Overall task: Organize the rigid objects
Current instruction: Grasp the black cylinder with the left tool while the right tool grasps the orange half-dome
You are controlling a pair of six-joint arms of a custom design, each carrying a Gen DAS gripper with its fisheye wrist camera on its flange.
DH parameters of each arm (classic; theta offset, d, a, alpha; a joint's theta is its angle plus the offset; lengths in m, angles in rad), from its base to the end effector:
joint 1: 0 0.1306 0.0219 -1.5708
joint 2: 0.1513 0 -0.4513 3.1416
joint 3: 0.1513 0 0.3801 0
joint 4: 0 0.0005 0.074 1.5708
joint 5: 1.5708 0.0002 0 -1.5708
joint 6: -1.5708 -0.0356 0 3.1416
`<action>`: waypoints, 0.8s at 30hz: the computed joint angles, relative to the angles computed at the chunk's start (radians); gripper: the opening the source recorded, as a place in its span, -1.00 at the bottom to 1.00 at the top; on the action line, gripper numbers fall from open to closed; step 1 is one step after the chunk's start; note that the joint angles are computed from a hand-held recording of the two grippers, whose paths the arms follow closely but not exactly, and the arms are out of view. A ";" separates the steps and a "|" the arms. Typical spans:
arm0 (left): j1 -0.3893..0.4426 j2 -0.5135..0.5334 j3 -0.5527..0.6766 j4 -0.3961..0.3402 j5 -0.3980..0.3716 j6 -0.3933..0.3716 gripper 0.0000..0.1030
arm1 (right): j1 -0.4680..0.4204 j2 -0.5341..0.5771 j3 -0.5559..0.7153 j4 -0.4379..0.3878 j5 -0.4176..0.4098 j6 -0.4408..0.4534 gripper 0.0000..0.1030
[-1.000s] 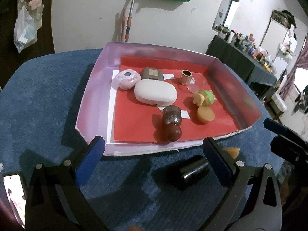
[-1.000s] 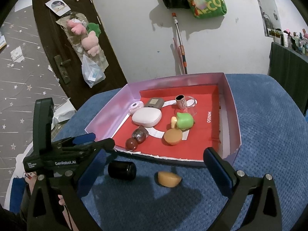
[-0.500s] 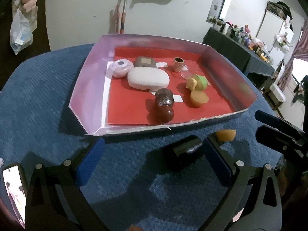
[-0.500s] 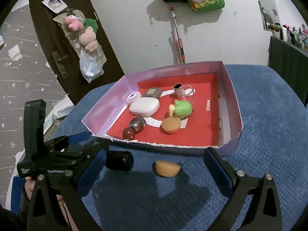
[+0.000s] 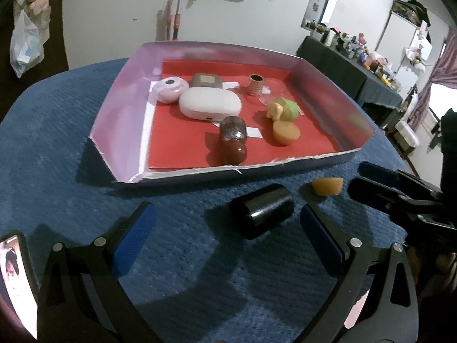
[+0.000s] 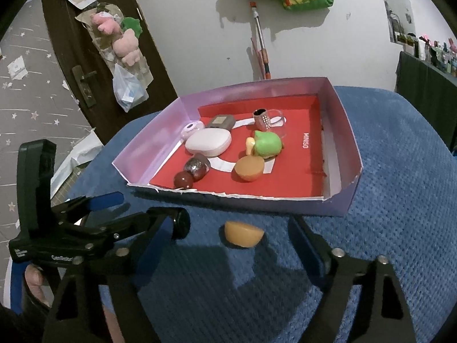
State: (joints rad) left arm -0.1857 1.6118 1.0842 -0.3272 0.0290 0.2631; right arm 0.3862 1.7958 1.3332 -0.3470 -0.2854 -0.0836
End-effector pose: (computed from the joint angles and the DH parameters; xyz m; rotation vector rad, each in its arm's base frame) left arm 0.4993 -0.0954 0.2994 -0.0811 2.4379 -0.2376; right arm 0.5544 0.2357 0.3022 -0.4996 2.3590 0.5605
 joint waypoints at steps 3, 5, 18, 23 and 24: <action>-0.008 0.003 -0.003 0.007 0.013 -0.008 0.99 | -0.001 0.007 0.003 -0.011 0.005 0.004 0.40; -0.014 0.009 -0.001 0.007 0.017 -0.015 0.99 | 0.000 0.012 0.005 -0.017 0.011 0.010 0.35; -0.024 0.053 0.026 -0.004 0.001 -0.004 0.99 | -0.004 0.035 0.016 -0.043 -0.008 0.015 0.23; -0.023 0.066 0.033 -0.006 0.003 -0.003 0.92 | -0.008 0.052 0.034 -0.054 -0.030 0.000 0.16; -0.023 0.068 0.032 -0.006 0.006 -0.003 0.92 | -0.011 0.058 0.039 -0.059 -0.044 -0.007 0.10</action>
State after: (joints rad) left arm -0.2086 1.6801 1.1167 -0.3332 0.0355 0.2606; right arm 0.3753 1.8534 1.3726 -0.4060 -0.3299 -0.0910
